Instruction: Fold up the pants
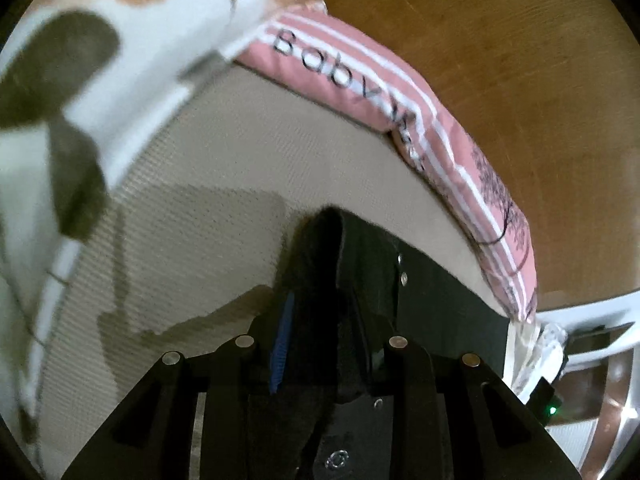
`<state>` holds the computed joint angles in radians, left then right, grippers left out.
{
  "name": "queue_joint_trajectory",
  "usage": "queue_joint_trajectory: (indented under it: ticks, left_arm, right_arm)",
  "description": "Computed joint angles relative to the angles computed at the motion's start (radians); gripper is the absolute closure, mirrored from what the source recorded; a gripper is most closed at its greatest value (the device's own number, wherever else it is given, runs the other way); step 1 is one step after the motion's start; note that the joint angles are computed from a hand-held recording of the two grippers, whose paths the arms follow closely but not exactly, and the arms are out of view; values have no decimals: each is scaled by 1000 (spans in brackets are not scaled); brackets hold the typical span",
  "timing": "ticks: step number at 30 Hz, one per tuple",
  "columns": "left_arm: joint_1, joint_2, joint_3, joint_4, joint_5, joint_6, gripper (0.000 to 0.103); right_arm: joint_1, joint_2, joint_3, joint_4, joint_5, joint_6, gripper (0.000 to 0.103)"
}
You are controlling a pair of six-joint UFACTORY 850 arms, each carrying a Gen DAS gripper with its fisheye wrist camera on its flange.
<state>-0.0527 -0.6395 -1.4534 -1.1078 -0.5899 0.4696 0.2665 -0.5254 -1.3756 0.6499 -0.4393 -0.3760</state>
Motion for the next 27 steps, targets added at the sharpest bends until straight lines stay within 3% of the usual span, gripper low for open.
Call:
queue_joint_trajectory:
  ticks: [7,14,17,19,27]
  left_arm:
    - [9,-36,-20,-191,-72,118,74]
    - [-2,-120,-145,-153,-69,59,74]
    - [-7,-134,-161,-187,-35,78,79]
    - [-15,-127,-140,-196,19,75,93]
    - [-38,2,15,-558,101,462,96]
  right_arm:
    - [8,0,0,-27,8,2,14]
    - [1,-11,-10,-6,-3,-12,14]
    - [-8,-19,-18,10,-18,-39,14]
    - [-19,-31,-36,31,-38,-69,14]
    - [-73,-127,-213,-47,-178,-183,14]
